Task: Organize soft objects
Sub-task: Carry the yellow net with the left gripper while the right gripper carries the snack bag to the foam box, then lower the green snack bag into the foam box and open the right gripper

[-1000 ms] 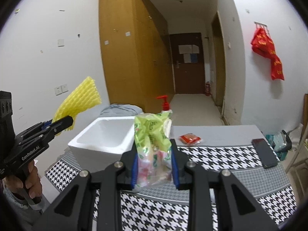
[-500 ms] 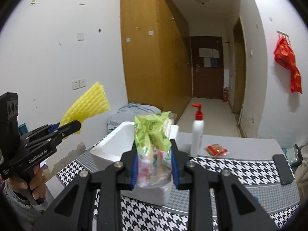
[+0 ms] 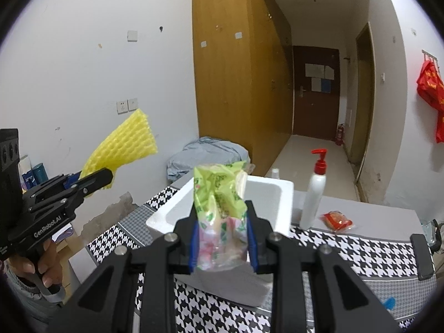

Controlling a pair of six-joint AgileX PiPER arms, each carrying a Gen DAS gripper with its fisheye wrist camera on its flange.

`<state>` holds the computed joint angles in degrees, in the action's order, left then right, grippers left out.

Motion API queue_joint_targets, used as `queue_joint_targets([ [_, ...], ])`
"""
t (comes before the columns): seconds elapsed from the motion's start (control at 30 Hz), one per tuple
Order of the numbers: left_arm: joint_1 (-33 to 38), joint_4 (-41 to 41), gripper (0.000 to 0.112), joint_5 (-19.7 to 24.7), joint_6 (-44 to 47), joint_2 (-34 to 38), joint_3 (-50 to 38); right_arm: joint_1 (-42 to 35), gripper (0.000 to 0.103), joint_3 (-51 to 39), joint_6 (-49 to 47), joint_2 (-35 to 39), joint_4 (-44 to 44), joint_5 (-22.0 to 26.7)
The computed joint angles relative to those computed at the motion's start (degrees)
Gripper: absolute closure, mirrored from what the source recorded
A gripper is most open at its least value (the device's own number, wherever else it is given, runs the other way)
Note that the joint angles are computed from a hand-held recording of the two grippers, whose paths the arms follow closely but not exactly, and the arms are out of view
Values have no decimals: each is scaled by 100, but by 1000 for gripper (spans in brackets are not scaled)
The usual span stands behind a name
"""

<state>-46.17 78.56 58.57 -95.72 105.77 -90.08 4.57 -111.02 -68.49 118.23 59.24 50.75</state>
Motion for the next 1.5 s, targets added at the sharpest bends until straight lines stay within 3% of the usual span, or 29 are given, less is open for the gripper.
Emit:
queue_joint_targets([
  [0.87, 441, -77, 88, -531, -145, -30, 308, 658, 70, -2039, 1929, 1167, -1645, 189],
  [0.93, 466, -79, 88, -568, -166, -49, 353, 687, 65, -2217, 2026, 1267, -1752, 272],
  [0.97, 480, -82, 88, -578, -180, -63, 371, 682, 58, -2308, 2052, 1316, -1749, 341],
  [1.03, 492, -85, 88, -582, -173, -73, 378, 654, 40, -2345, 2150, 1341, -1695, 334],
  [1.1, 510, -62, 88, -574, -192, -97, 399, 647, 12, -2073, 2086, 1213, -1629, 86],
  [1.17, 527, -65, 88, -593, -175, -105, 402, 609, 7, -1725, 1763, 1057, -1361, -146],
  [1.3, 536, -125, 88, -612, -119, -69, 348, 492, 7, -1651, 1428, 1015, -962, 129],
  [1.5, 535, -166, 88, -580, -83, -36, 291, 404, 7, -1550, 1338, 942, -879, 59],
])
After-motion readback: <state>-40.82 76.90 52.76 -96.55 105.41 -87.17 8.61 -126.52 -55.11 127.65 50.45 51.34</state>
